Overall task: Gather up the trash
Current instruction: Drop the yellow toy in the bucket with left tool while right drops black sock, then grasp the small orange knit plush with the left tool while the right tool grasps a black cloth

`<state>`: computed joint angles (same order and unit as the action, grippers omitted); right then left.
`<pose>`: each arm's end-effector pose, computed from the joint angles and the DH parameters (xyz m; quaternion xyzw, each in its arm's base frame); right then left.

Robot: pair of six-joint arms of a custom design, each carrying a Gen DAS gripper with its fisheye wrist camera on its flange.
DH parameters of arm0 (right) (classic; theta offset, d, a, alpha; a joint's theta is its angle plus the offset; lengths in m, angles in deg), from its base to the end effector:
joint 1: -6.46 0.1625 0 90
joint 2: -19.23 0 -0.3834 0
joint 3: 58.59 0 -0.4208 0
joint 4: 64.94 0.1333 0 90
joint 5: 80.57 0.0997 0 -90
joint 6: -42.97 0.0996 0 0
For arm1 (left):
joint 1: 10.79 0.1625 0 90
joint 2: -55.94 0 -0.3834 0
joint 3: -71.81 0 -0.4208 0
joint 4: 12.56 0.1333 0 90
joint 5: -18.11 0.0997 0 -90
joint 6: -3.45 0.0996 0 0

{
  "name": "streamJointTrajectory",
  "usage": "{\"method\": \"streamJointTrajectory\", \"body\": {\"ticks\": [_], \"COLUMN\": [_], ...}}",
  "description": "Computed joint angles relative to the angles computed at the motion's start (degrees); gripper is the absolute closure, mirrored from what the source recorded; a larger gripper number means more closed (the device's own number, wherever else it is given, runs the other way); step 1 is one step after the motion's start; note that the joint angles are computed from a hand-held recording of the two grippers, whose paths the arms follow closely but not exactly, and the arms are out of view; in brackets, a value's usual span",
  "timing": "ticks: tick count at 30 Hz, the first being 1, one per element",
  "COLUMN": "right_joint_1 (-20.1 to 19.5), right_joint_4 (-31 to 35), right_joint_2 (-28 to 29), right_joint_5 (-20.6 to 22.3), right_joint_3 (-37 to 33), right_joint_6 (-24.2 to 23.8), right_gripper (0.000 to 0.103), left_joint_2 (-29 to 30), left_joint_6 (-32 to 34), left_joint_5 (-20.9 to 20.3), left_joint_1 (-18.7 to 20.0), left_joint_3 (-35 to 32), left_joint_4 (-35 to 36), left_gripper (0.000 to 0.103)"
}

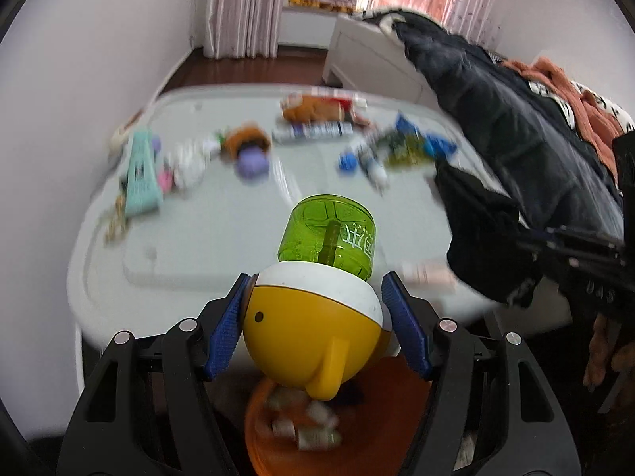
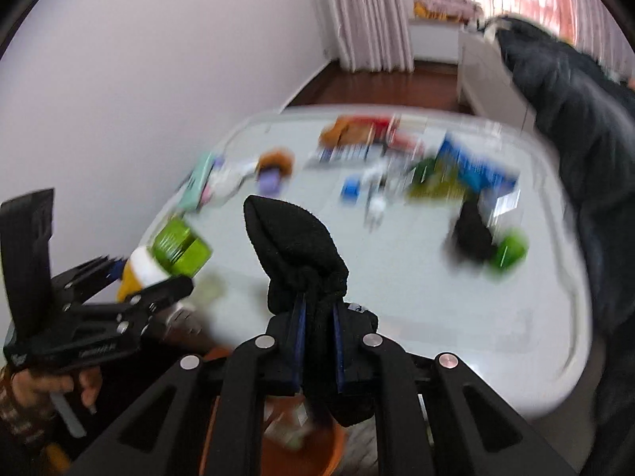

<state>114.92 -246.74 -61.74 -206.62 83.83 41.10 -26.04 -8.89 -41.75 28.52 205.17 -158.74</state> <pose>0.1937 -0.3444 0.1524 0.0822 -0.9177 0.2894 0.2596 -0.2109 -0.4096 0.1359 0.3066 0.9148 -0.1703 0.2003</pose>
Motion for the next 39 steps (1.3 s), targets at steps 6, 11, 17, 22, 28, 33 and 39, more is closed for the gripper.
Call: {"method": "streamJointTrajectory", "body": {"ticks": [6,11,17,22,28,33,39], "right_joint_1": [-1.72,-3.43,-0.72,0.90,2.64,2.46,-1.54], "right_joint_4": [4.81,8.71,4.97,4.66,-1.44,-16.81,-23.04], "right_joint_2": [1.44,6.40,5.10,-1.07,-3.04,4.77,7.69], "right_joint_5": [3.90,6.11,-0.43,-3.47,-6.22,-8.55,-9.49], "right_joint_3": [6.22,6.44,6.42,5.70,-0.54,-6.99,-5.69], "right_joint_6": [5.87,9.40,10.53,9.41,1.00,-10.81,-13.93], "right_gripper": [0.091,0.052,0.030,0.030,0.023,0.021,0.020], "left_joint_2": [-7.34,-8.83,-10.77,-10.53,-5.04,5.90,21.65], "left_joint_6": [-7.66,-11.21,-13.27,-12.50,-8.96,-4.40,0.15], "left_joint_5": [-4.36,-5.47,-4.21,-1.80,4.22,9.84,12.71], "left_joint_1": [-1.20,-0.72,-0.07,-0.85,-1.01,1.20,6.61], "left_joint_3": [5.82,6.52,6.79,6.57,1.69,-7.73,-22.69], "left_joint_4": [13.72,21.08,18.85,17.24,10.30,0.39,-3.22], "left_gripper": [0.038,0.037,0.032,0.032,0.032,0.030,0.030]}}
